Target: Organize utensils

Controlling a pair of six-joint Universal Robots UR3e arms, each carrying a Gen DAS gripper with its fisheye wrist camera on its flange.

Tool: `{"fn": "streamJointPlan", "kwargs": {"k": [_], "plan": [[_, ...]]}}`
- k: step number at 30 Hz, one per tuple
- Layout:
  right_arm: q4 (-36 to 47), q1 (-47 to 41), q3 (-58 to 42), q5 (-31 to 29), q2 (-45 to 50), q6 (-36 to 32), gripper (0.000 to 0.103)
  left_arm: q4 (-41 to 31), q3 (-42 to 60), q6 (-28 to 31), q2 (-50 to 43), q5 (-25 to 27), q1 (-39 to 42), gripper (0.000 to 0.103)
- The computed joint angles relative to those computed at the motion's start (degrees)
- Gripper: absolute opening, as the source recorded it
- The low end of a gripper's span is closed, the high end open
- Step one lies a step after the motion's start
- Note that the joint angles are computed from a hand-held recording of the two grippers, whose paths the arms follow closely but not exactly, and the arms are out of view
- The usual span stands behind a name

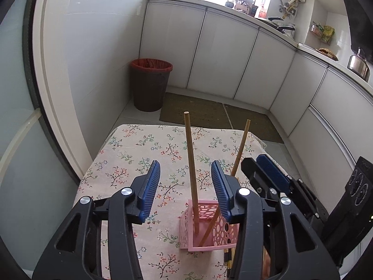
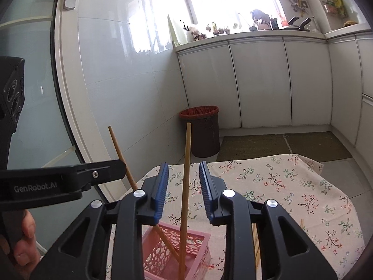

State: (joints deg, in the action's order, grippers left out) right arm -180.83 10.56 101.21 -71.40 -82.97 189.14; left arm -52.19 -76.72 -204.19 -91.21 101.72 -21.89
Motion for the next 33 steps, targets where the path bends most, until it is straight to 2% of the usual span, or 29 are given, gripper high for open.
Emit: {"fn": "streamJointPlan", "kwargs": {"k": [1,3,6,11,12,14,17,20,22,25,29,31,33], "plan": [[2.3,-0.7,0.29,0.61,-2.0,-0.71,0.032,0.03,0.0,-0.36,0.23,-0.09,-0.05,0.045],[6.51,-2.35,0.91,1.86,-5.86,-1.23,0.042,-1.9,1.61,-1.09,0.0,0.25,-0.68,0.046],[12.65,-5.65,2.79,4.87,-12.05,-2.33,0.051,-3.0,3.37,-1.49,-0.19,1.56,-2.51,0.047],[34.92,-12.43,2.0,6.14,-22.89,-7.23,0.052,-8.76,8.62,-4.61,-1.49,5.08,-6.22,0.052],[40.06,-14.52,1.66,7.0,-25.18,-8.35,0.055,-10.52,10.26,-5.21,-2.17,5.53,-7.18,0.053],[49.7,-20.47,2.18,12.8,-29.89,-11.36,0.062,-12.85,13.17,-5.72,-3.92,6.75,-9.49,0.056],[62.11,-26.84,3.09,18.61,-33.92,-17.77,0.063,-17.3,18.13,-5.88,-7.6,9.24,-12.92,0.061],[65.02,-29.59,6.33,20.23,-35.0,-21.44,0.063,-20.67,19.65,-7.25,-9.18,7.03,-13.71,0.061],[66.33,-29.77,7.0,19.1,-33.63,-23.85,0.063,-20.95,17.68,-8.61,-8.5,4.9,-13.77,0.061],[68.94,-30.78,6.97,18.41,-32.22,-26.85,0.063,-20.83,14.81,-10.34,-8.07,5.27,-15.21,0.061],[69.88,-31.75,7.52,16.31,-31.2,-27.75,0.063,-20.25,10.8,-12.38,-7.85,4.99,-16.47,0.059],[69.62,-31.5,7.48,15.16,-29.96,-26.68,0.063,-18.94,8.78,-12.83,-8.07,2.9,-16.33,0.056],[69.35,-31.19,7.28,14.39,-28.78,-25.61,0.049,-17.81,7.95,-13.27,-9.07,1.0,-16.38,0.049]]}}
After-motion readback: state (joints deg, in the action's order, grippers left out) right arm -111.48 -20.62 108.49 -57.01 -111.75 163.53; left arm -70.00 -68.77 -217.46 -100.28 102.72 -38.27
